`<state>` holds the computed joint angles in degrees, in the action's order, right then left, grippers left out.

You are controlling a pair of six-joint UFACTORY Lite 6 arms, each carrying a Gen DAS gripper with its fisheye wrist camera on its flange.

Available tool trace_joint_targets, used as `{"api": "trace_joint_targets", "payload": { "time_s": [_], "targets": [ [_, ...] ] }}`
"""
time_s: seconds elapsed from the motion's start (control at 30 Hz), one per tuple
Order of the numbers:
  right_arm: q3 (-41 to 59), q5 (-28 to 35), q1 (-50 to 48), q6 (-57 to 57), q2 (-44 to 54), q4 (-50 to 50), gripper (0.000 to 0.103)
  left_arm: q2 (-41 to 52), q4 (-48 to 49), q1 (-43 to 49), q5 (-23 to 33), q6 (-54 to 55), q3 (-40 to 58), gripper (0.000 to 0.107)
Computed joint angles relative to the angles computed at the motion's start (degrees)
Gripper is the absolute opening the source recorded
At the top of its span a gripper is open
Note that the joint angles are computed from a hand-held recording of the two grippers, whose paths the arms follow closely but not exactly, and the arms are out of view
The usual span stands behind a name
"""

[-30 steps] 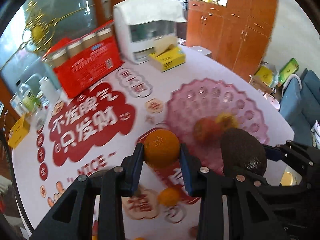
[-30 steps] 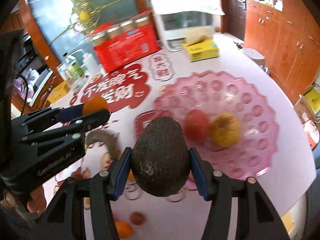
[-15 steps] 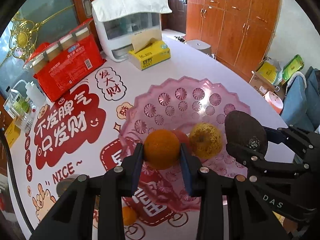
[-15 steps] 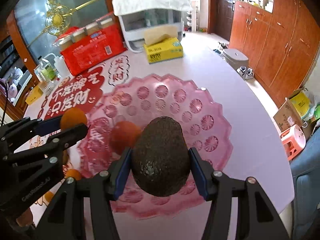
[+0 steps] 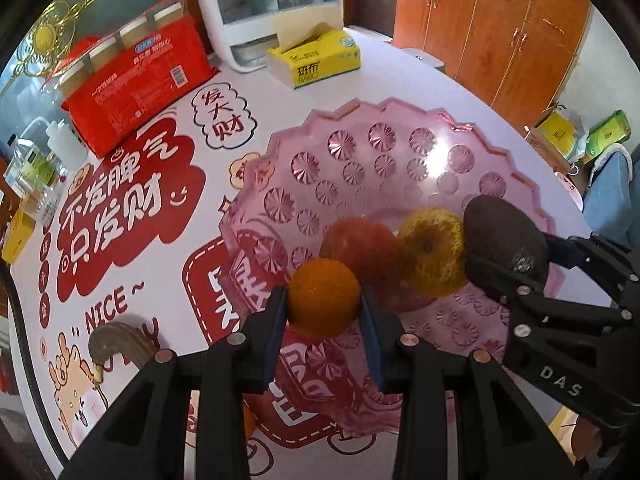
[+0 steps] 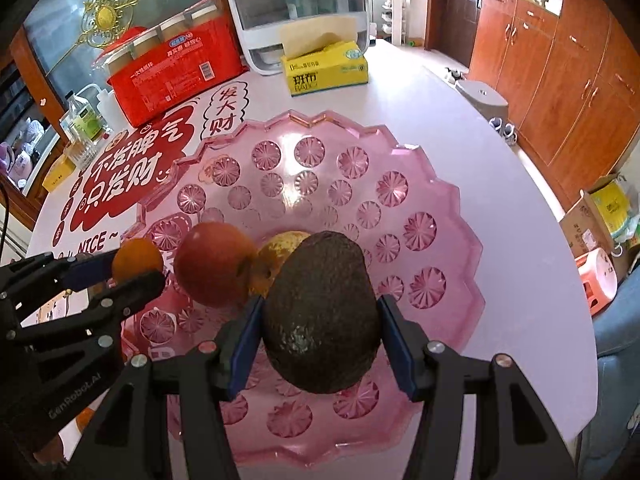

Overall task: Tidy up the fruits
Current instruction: 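Open both tools to release the avocado and mandarin into the bowl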

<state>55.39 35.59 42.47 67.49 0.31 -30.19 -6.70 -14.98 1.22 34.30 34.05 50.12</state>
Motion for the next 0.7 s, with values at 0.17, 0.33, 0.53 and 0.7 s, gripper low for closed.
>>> {"api": "trace_joint_targets", "payload": {
  "time_s": [0.17, 0.33, 0.53, 0.7],
  "targets": [
    [0.4, 0.6, 0.4, 1.2, 0.5, -0.6, 0.058, -1.6, -0.2, 1.6, -0.3, 0.5, -1.2, 0.051],
    [0.1, 2.1, 1.5, 4.0, -1.3, -2.7, 0.059, -4.9, -3.0, 5.4, 0.7, 4.5, -2.0, 0.078],
    [2.4, 6.0, 4.9, 6.4, -2.8, -4.1, 0.061, -7.4, -5.1, 11.9, 4.2, 8.7, -1.1, 0.083],
    [6.2, 9.2, 9.0, 8.0, -2.1, -4.9, 0.061, -9.2, -8.6, 18.8, 8.8, 15.1, -0.1, 0.084]
  ]
}}
